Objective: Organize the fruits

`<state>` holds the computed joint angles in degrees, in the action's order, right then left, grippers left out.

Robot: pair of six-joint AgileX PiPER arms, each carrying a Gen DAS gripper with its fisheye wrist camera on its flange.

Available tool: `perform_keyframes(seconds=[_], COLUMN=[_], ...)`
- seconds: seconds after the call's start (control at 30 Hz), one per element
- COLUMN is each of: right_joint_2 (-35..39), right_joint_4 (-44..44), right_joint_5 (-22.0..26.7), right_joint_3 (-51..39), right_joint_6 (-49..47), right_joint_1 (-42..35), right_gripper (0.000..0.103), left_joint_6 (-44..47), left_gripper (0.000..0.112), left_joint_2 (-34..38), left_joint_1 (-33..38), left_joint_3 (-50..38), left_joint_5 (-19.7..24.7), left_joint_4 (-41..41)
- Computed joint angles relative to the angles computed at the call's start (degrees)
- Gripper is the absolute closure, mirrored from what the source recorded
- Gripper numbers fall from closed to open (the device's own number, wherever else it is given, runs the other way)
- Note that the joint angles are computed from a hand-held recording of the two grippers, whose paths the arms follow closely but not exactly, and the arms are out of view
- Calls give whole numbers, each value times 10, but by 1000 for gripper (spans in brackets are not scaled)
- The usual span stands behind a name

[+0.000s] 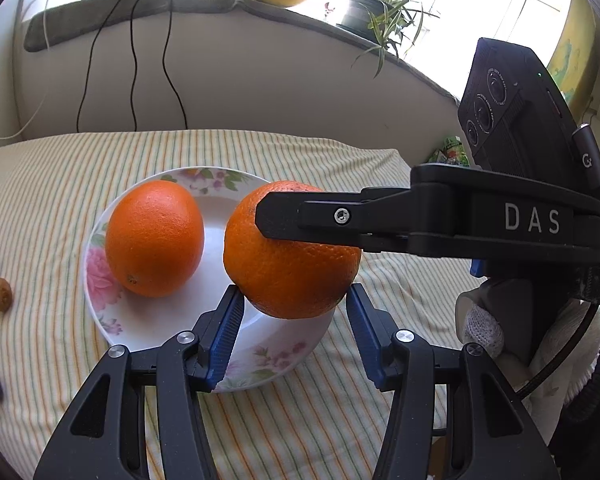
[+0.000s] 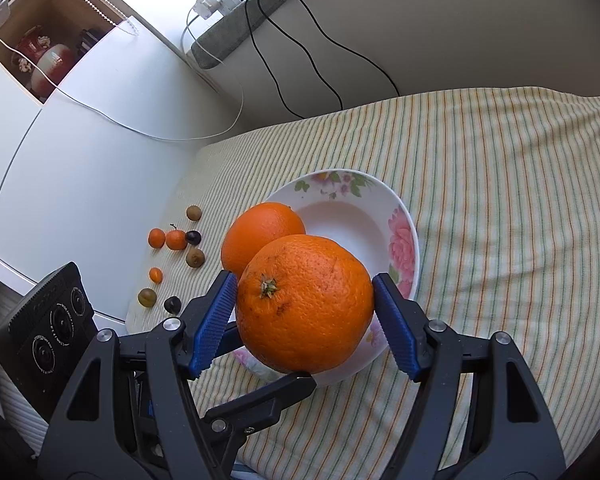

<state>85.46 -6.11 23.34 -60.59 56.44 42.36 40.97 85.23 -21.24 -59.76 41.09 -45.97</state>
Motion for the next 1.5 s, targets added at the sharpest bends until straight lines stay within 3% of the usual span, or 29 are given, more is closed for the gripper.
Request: perform_keyframes(seconds=[0.73,0.9,1.0,1.5], right_joint_2=[2,-5,-15,-15], right_joint_4=[43,-23,-105,-257], right_joint_5=[-2,-2,23,78], right_joint_3=[8,13,2,-19], right_joint_6=[-20,46,112,224], right_joint_1=[-6,4,21,72], right_gripper=[30,29,29,29], left_joint_6=[-15,-11,-6,22], left_gripper=[60,62,62,62], left_joint_2=[6,-11,-21,-53], left_joint_1=[-8,-4,4,31], left_joint_3=[0,9,12,40], left_joint_5=[-3,-13,-11,-18], left_joint_4=[14,17,14,4])
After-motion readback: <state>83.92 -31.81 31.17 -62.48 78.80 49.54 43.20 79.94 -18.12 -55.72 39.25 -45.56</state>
